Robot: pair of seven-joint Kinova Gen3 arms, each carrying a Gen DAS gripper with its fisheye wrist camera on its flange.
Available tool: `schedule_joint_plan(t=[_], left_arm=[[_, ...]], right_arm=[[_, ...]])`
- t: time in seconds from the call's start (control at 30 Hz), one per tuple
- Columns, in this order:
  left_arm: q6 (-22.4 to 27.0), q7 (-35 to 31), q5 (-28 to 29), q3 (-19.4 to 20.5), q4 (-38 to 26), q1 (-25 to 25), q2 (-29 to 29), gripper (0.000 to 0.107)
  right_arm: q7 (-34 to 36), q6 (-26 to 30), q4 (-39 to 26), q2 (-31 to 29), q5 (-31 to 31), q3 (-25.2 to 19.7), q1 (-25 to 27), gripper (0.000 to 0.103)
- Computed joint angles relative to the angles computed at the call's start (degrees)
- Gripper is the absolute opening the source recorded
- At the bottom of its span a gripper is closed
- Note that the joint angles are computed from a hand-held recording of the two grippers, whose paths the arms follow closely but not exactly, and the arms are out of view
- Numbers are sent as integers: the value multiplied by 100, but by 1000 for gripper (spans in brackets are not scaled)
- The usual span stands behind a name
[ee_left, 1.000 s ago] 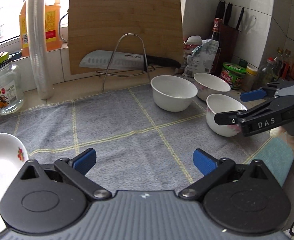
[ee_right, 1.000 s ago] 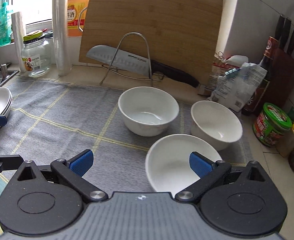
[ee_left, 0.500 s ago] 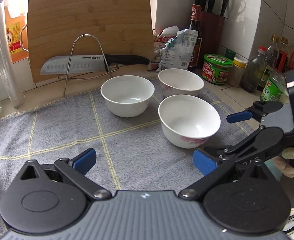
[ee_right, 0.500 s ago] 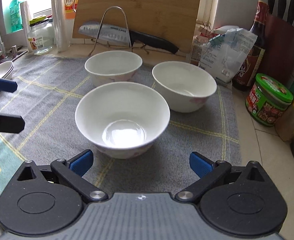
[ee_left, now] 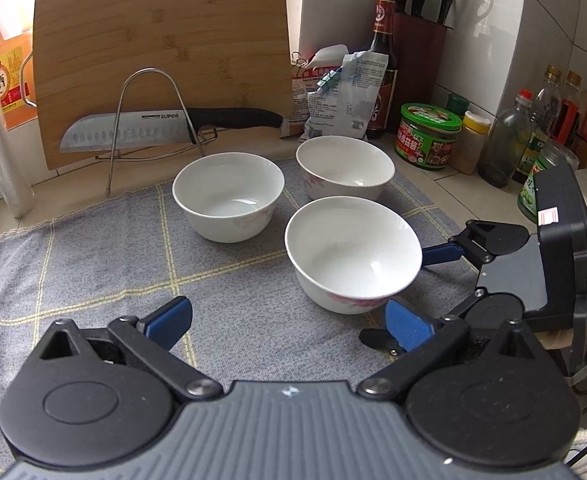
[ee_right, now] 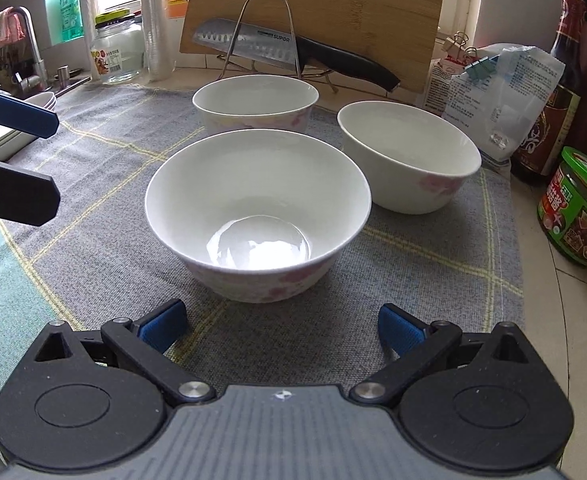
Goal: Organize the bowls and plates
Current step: 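Move both tools away from the stack toward the white bowls, then close the left tool on the rim of the nearest white bowl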
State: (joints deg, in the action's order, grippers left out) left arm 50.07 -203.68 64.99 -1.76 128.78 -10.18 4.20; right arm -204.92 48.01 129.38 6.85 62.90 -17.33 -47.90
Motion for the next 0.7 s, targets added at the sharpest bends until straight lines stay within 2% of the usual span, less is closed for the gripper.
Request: schedule_joint_plan(t=[0.2, 0.4, 0.7], left_arm=[[-48, 298, -106, 199, -230, 222, 231, 102], [-145, 579, -249, 391, -484, 408, 472, 102], [-330, 1104, -617, 717, -947, 635, 884, 102]], right_arm=[[155, -380, 94, -41, 326, 94, 197, 103], [-377, -528, 360, -24, 1068, 68, 254, 103], [-541, -469, 347, 43, 1231, 25, 290, 103]])
